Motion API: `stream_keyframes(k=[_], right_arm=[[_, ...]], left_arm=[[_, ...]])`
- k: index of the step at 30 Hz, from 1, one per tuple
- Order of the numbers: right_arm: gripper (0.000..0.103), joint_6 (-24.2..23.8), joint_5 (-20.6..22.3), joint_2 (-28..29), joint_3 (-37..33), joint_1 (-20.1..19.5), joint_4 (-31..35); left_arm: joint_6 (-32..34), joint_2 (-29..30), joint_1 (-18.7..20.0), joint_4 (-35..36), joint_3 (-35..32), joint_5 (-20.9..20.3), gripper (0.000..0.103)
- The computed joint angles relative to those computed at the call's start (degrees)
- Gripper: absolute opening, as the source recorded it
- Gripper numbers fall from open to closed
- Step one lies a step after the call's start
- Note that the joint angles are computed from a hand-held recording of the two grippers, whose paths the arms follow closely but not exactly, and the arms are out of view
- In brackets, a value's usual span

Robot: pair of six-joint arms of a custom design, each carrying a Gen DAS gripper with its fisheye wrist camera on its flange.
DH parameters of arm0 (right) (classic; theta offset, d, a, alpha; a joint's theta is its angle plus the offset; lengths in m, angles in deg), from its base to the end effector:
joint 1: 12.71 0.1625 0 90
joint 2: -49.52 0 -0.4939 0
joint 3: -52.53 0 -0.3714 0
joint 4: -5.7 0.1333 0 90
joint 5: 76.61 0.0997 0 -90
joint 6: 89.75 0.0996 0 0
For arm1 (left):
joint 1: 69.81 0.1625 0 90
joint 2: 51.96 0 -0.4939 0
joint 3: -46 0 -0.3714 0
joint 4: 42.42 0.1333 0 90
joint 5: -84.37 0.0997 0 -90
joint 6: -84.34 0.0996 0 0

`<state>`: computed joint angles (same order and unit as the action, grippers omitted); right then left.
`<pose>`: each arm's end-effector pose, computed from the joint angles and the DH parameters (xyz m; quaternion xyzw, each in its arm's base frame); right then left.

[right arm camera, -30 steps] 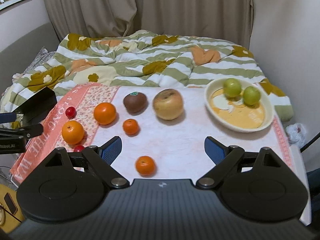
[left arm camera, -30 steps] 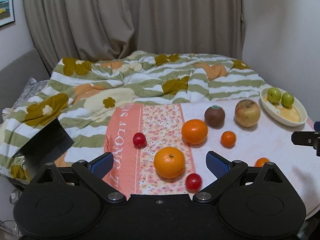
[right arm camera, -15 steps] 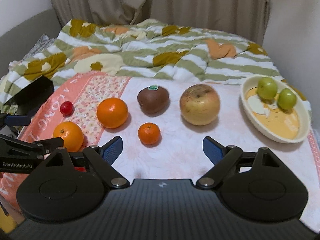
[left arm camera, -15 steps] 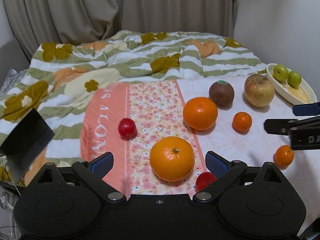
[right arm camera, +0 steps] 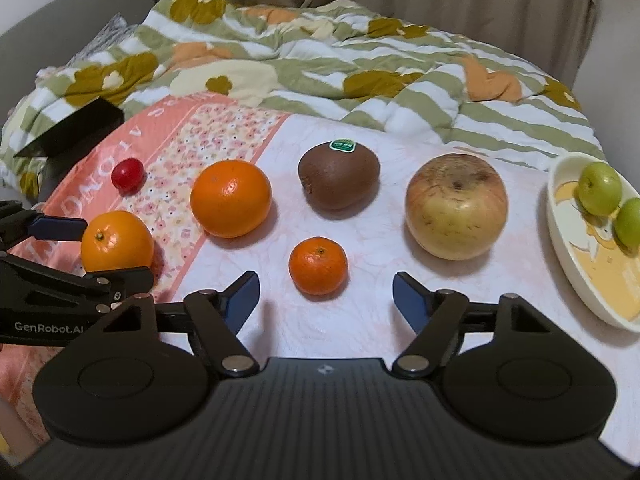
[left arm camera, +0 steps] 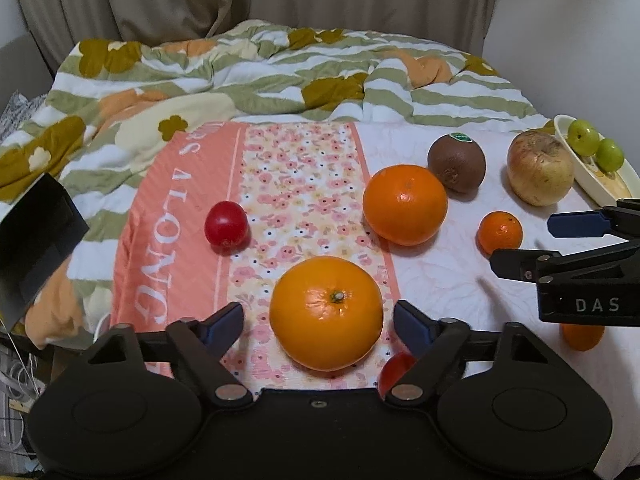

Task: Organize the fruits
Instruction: 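Grasp the large orange with the left tool while the right tool grasps a small mandarin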

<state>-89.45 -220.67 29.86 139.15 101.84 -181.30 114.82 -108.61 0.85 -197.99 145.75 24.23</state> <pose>0.3496 -0.6385 -0.0138 0.0656 -0.8659 0.3199 0.3790 -0.0486 -0.6907 0.2796 0.3536 0.8807 -0.1628 0.2698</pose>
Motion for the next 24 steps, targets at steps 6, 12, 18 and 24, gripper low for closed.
stream_keyframes(k=[6,12,18,24], right_arm=[[0.079,-0.9,1.8,0.0,-0.9,-0.8,2.2],[0.074,-2.5,2.3,0.5,-1.9,-1.2,2.4],[0.068,-2.9,2.1,0.8,-2.7,-1.3,3.3],[0.051,-2.2,0.9,1.0,-3.3,-1.2,4.2]], left_arm=[[-2.6,-0.2,0.5,2.6,-0.9,-1.4,0.064],[-2.3,-0.4,0.3,2.4,-0.4,-0.9,0.063],[-2.8,-0.7,0.5,2.7,-0.6,-0.5,0.063],[-3.0,-1.5,0.5,1.7,0.3,0.0,0.063]])
